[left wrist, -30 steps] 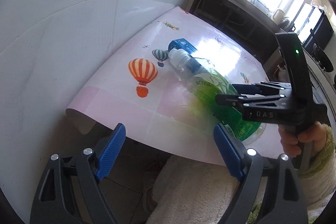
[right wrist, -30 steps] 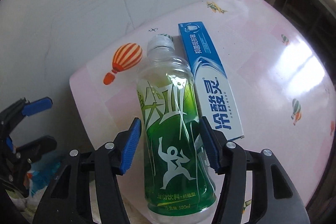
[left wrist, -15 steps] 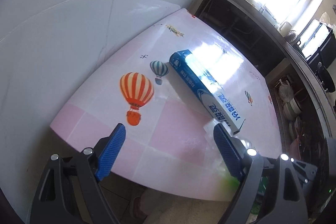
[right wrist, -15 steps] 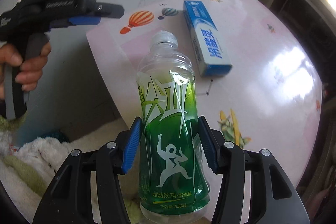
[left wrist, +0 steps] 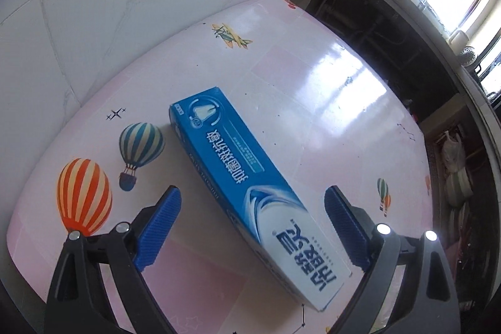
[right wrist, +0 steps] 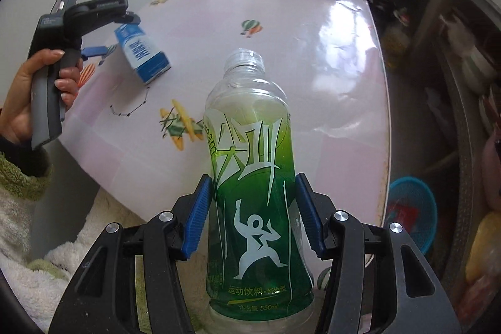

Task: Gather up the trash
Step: 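Grasp the green drink bottle with the right gripper and lift it, then grasp the blue toothpaste box with the left gripper while the right holds the bottle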

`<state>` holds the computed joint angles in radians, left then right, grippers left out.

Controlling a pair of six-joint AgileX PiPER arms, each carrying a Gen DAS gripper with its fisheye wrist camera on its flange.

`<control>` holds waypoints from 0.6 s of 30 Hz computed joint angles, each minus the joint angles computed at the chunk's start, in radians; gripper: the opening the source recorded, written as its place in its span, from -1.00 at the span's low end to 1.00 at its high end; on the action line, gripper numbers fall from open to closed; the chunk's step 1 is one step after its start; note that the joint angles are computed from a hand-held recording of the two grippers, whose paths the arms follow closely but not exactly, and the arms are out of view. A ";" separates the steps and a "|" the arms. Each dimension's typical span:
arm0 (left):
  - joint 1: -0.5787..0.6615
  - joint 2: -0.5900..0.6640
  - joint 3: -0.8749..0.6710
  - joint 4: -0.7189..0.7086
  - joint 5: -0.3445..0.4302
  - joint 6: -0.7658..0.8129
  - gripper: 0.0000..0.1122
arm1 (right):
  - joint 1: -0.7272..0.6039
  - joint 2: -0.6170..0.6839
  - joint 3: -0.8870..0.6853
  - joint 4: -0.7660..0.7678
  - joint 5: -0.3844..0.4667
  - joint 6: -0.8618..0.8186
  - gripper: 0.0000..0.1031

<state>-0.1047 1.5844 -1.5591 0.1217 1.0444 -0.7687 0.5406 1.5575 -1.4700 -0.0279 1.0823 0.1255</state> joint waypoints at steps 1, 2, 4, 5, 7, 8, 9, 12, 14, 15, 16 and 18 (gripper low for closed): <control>-0.014 0.017 -0.016 0.025 0.009 -0.010 0.61 | -0.018 -0.001 0.002 0.017 -0.007 0.009 -0.02; -0.026 0.029 -0.025 0.048 0.016 -0.014 0.61 | -0.031 0.001 0.002 0.030 -0.016 0.015 -0.02; -0.046 0.032 -0.019 0.089 0.004 -0.017 0.46 | -0.053 0.003 0.003 0.058 -0.029 0.020 -0.02; -0.056 0.031 -0.013 0.107 0.001 -0.017 0.41 | -0.065 0.003 0.002 0.078 -0.033 0.019 -0.02; -0.060 0.025 0.006 0.118 -0.008 -0.002 0.16 | -0.085 0.007 0.003 0.118 -0.044 0.018 -0.02; -0.053 0.016 0.025 0.108 -0.025 0.014 0.15 | -0.097 0.010 0.001 0.137 -0.045 0.013 -0.02; -0.047 0.001 0.049 0.103 -0.046 0.021 0.14 | -0.106 0.014 -0.001 0.157 -0.049 0.011 -0.02; -0.031 -0.028 0.086 0.082 -0.076 0.073 -0.04 | -0.137 0.016 0.008 0.216 -0.059 -0.001 -0.02; -0.015 -0.051 0.113 0.028 -0.097 0.149 -0.15 | -0.156 0.017 0.013 0.252 -0.060 -0.009 -0.02; -0.007 -0.066 0.131 -0.003 -0.106 0.200 -0.19 | -0.166 0.014 0.017 0.270 -0.058 -0.015 -0.02; -0.006 -0.081 0.148 -0.021 -0.112 0.247 -0.20 | -0.176 0.017 0.014 0.287 -0.054 -0.022 -0.02; -0.022 -0.106 0.173 -0.018 -0.113 0.306 -0.21 | -0.192 0.009 0.027 0.318 -0.053 -0.033 -0.02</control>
<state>-0.1268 1.4784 -1.3863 0.1035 0.9311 -0.4622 0.3484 1.5670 -1.4428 0.2903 1.0295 0.0930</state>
